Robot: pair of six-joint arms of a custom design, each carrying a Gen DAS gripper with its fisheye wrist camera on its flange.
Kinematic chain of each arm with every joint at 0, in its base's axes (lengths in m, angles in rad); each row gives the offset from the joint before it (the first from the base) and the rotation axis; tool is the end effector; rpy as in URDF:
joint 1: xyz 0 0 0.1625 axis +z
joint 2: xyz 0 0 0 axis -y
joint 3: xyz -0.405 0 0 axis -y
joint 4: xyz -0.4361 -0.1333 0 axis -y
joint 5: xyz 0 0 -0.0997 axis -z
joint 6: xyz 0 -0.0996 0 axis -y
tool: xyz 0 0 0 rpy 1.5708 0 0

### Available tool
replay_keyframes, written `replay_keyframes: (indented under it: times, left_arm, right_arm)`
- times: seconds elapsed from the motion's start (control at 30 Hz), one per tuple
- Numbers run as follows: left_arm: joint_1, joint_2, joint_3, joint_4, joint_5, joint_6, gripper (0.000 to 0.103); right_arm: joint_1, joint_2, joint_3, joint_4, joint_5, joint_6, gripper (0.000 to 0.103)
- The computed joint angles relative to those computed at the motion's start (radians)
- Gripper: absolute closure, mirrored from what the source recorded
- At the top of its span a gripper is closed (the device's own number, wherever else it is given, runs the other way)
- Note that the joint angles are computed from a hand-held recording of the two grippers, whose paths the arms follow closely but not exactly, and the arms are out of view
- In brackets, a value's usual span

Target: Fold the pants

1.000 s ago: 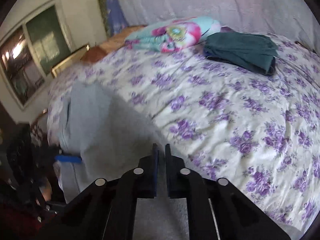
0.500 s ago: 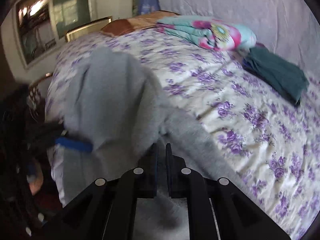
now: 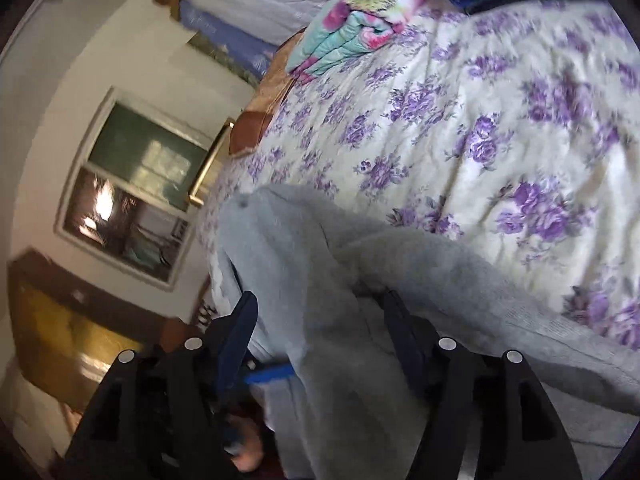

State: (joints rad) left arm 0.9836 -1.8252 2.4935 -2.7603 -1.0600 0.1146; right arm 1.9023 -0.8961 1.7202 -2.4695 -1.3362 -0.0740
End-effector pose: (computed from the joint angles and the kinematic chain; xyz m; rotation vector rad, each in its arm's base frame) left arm -0.0535 -0.4089 0.2585 0.7358 2.5455 -0.8469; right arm 0.3614 -0.5692 0.0695 -0.5962 2.8369 -0.0634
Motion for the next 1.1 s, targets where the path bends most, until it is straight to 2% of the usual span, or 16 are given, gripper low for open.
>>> replay_keyframes:
  times: [0.13, 0.2, 0.3, 0.47, 0.67, 0.73, 0.8, 0.83, 0.93, 1.1]
  left_arm:
    - [-0.004, -0.003, 0.002, 0.001, -0.002, -0.003, 0.005]
    - [-0.002, -0.005, 0.001, 0.003, -0.007, -0.003, 0.005]
    - [-0.003, -0.008, 0.003, 0.004, -0.011, -0.004, 0.005]
    - [-0.015, -0.011, 0.015, -0.008, 0.006, -0.004, 0.005]
    - [-0.015, -0.007, 0.012, -0.006, 0.002, -0.007, 0.005]
    - [-0.016, -0.008, 0.013, -0.008, 0.002, -0.009, 0.005]
    - [-0.015, -0.005, 0.012, -0.012, 0.001, -0.011, 0.005]
    - [-0.016, -0.003, 0.012, -0.012, 0.004, -0.012, 0.005]
    - [-0.015, -0.004, 0.010, -0.009, 0.002, -0.011, 0.005]
    - [-0.013, -0.005, 0.013, -0.017, 0.001, -0.007, 0.005]
  right_arm:
    - [-0.024, 0.033, -0.005, -0.059, 0.070, 0.146, 0.037]
    - [-0.033, 0.041, -0.005, -0.071, 0.075, 0.204, 0.040]
    - [-0.042, 0.046, -0.013, -0.046, 0.087, 0.252, 0.044]
    - [-0.040, 0.083, -0.052, -0.009, 0.099, 0.304, 0.043]
    - [-0.060, 0.123, -0.038, -0.132, 0.172, 0.409, 0.042]
    - [-0.080, 0.112, 0.004, -0.254, 0.220, 0.471, 0.052]
    - [-0.072, 0.110, -0.006, -0.295, 0.194, 0.423, 0.064]
    - [-0.068, 0.113, -0.021, -0.286, 0.168, 0.398, 0.065]
    - [-0.080, 0.117, -0.033, -0.239, 0.145, 0.399, 0.077]
    - [-0.075, 0.093, -0.013, -0.226, 0.114, 0.354, 0.077]
